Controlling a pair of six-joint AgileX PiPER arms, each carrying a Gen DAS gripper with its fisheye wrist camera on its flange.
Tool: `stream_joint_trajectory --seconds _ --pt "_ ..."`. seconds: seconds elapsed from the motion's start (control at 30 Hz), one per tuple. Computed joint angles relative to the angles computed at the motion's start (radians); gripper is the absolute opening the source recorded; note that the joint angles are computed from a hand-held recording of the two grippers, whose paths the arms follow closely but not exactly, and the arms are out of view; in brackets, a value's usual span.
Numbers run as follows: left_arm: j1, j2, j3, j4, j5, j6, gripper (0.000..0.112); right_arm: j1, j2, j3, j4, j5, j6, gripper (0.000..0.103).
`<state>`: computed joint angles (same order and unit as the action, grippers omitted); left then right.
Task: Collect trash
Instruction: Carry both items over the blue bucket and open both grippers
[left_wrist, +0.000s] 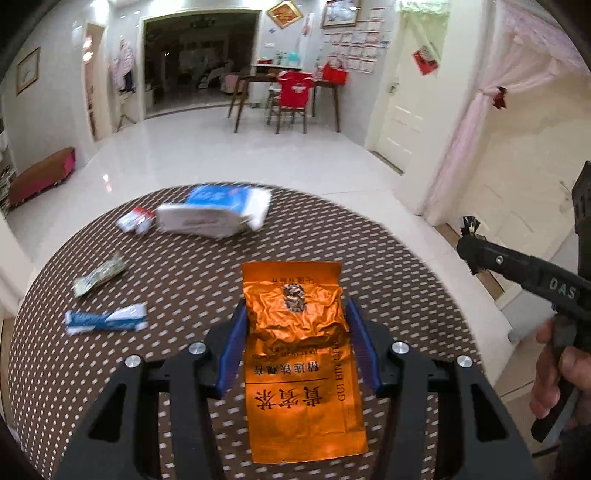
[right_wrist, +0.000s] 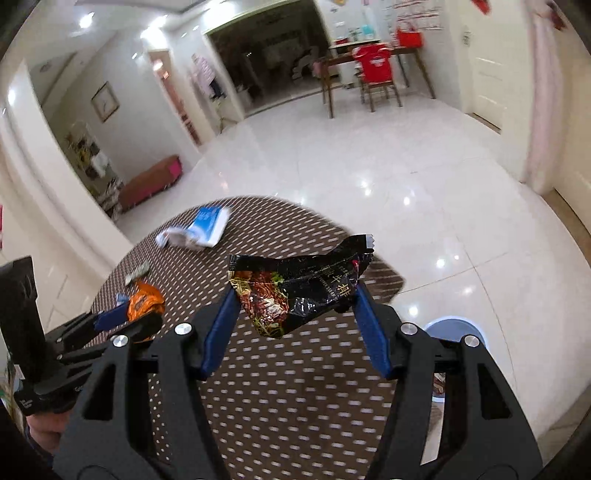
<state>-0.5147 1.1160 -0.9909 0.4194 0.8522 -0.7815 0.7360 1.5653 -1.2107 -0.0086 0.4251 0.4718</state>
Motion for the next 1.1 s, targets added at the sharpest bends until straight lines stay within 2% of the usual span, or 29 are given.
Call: stream_joint_trajectory --seconds 0.07,0.3,0.5,0.7,0.9,1.03,1.1 --pt "0.013 0.024 -0.042 -0.039 -0.007 0.061 0.052 -0.051 -0.042 0.043 0.029 -0.006 -0.019 0.061" --pt "-0.125 0.224 -0.248 -0.014 -0.01 0.048 0.052 -0.287 -0.14 0.173 0.254 -0.013 -0.222 0.061" --pt "-0.159 0.421 -0.434 -0.115 -0.024 0.135 0.052 -0.491 -0.078 0.233 0.536 0.007 -0.494 0.061" --pt "-0.158 0.642 -0.638 -0.224 0.006 0.235 0.052 -0.619 0.005 0.261 0.754 0.031 -0.718 0.062" --pt "-0.166 0.874 -0.904 -0.283 0.109 0.302 0.052 -0.703 0.097 0.244 0.873 0.06 -0.854 0.062" --pt "-0.154 1.032 -1.115 -0.338 0.221 0.342 0.052 -0.735 0.157 0.229 0.933 0.073 -0.913 0.063" --pt "-0.144 1.093 -1.206 -0.357 0.274 0.353 0.052 -0.745 0.189 0.221 0.976 0.078 -0.948 0.066"
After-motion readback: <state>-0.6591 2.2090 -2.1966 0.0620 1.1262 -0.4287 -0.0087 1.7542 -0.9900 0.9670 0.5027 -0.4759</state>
